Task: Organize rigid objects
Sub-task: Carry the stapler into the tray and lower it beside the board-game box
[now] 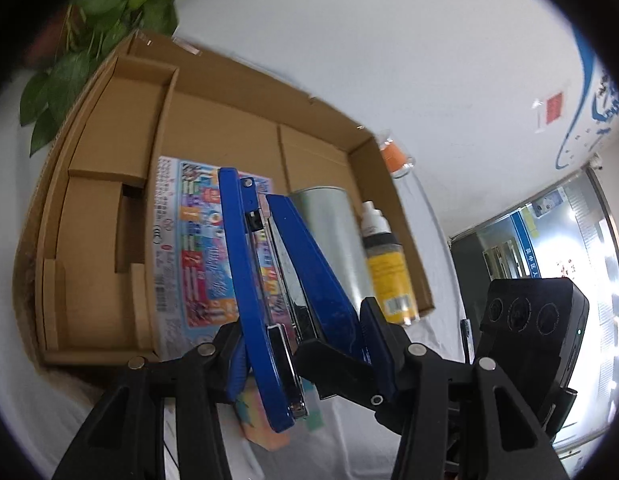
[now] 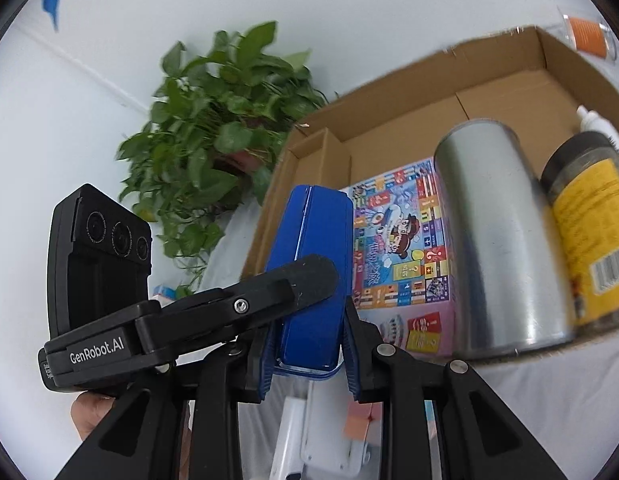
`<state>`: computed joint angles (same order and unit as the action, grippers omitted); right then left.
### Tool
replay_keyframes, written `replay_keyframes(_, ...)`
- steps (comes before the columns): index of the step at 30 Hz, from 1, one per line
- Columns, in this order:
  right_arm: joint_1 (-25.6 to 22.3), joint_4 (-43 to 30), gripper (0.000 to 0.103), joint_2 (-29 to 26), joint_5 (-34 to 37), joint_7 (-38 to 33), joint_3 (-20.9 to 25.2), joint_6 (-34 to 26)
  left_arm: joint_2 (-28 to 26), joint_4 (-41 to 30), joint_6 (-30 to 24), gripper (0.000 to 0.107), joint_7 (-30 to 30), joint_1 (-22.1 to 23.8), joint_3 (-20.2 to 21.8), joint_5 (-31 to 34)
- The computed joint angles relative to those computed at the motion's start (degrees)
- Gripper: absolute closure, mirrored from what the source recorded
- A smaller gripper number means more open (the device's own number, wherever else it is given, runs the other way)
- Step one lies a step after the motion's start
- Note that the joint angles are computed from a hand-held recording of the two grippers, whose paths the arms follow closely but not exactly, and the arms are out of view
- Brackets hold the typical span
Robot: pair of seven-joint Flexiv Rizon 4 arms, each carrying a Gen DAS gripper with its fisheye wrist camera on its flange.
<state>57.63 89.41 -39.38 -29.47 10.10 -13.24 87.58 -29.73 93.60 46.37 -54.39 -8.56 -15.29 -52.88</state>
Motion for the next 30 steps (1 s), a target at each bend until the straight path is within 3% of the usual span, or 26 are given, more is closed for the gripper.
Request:
replay_keyframes(5,-5.56,-6.74,0.076,-5.07,2.85,-2.79,7.24,-4.47,-4.72,-4.87,-2.76,0.057,-4.28,0.54,0.72,3.81)
replay_keyframes(9,-6.38,-10.51,0.078,-7.75,3.54,-3.59,8.57,-6.87,-3.91,-4.24,1.05,0.051,-5.03,0.06,1.81,8.02)
replay_keyframes(16,-5.53,-15.8,0.077,-9.22,1.55,-4.64,9.06,-16.6,2.0,4.08,11.61,0.048,3.92,2.16,-0.88,-1.07)
replay_keyframes(20,-6.36,-18.24,0.068,-9.8,1.14,-5.7,11.27,-20.44,5.39,8.5,15.26,0.048,9.53,2.6,-1.37,-8.42)
replay_keyframes(23,-6.35,-18.41,0.066,-9.13,0.54,-8.25,12.42,-23.02,7.26,10.9,17.75,0.048,12.74,1.52,-0.58,-12.17)
replay_keyframes(27,-3.55,-13.11,0.045,-5.37,-4.4,-4.64,8.0,-23.58,9.87,14.49,19.72,0.048,17.22,0.45,0.87,-16.83)
replay_keyframes(30,-5.37,-15.58,0.042,-6.08,-5.41,-9.41,11.36,-28.46,10.95,16.28,22.29,0.047,21.14,-1.2,1.46,-20.63)
